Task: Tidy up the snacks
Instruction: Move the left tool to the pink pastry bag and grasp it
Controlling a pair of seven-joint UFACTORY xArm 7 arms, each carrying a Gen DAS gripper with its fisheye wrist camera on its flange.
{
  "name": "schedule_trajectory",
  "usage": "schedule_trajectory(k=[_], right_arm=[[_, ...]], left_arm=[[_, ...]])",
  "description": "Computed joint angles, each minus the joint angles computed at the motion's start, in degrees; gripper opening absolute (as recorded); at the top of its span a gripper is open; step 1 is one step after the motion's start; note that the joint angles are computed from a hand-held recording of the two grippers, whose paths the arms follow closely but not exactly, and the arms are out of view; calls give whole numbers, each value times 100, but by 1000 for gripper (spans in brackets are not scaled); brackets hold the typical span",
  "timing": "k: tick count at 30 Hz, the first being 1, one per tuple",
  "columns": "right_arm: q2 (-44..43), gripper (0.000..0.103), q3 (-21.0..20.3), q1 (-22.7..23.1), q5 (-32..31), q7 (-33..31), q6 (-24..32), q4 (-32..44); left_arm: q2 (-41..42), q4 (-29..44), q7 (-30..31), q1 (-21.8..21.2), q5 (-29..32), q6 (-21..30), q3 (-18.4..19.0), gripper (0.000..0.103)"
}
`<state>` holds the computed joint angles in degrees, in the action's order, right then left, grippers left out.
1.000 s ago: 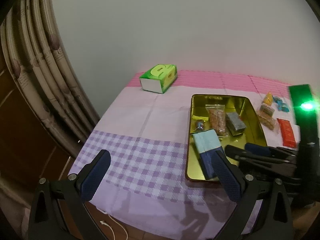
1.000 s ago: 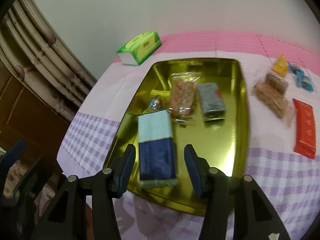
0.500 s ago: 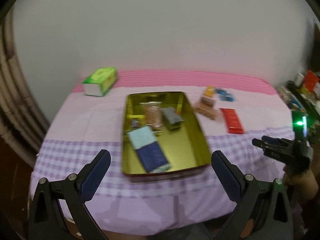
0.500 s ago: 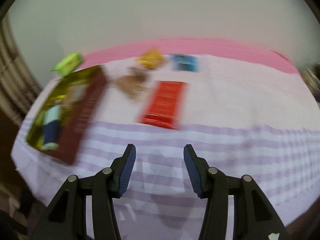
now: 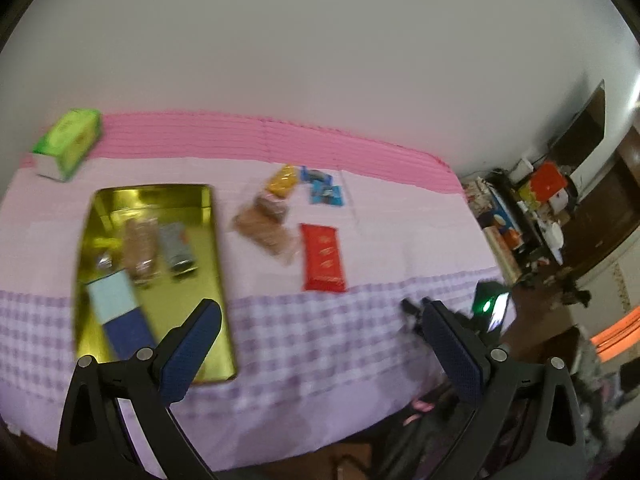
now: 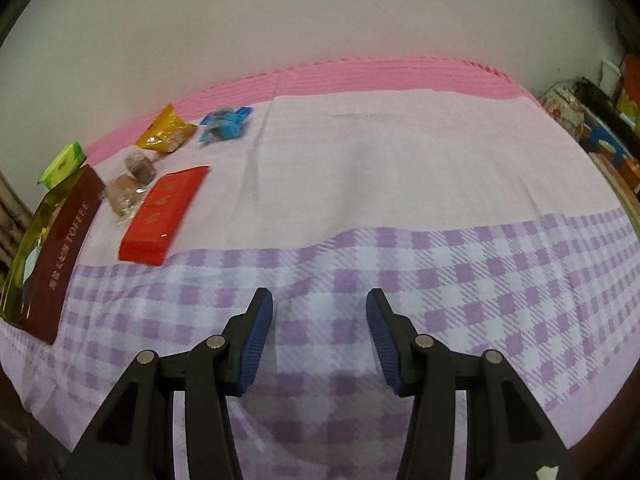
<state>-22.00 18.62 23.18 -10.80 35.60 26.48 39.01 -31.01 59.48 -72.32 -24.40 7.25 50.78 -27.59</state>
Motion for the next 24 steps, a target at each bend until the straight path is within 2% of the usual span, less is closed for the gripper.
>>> schedule_trajectory(k=[5,12,17,19,24], right_arm=[[124,47,-43,-60,-73,-55,-343,-38],[136,49,-60,-105,-94,-80,-831,-215],[76,50,-251,55,228,-333,-1058,-355],[55,50,-270,76,319,-410,-1111,-390],[36,51,-294,106,483,-563,-1193,-436]], left_arm=[[1180,820,667,87,-28,-62,451,94],[2489,1576,1680,-34,-544,82,1168,61],[3169,1937,1932,-69,-552,459,1379,51],[3387,2076,1942,-82,-543,673,1451,51],[3603,2101,1892,-93,-530,740,1575,51]])
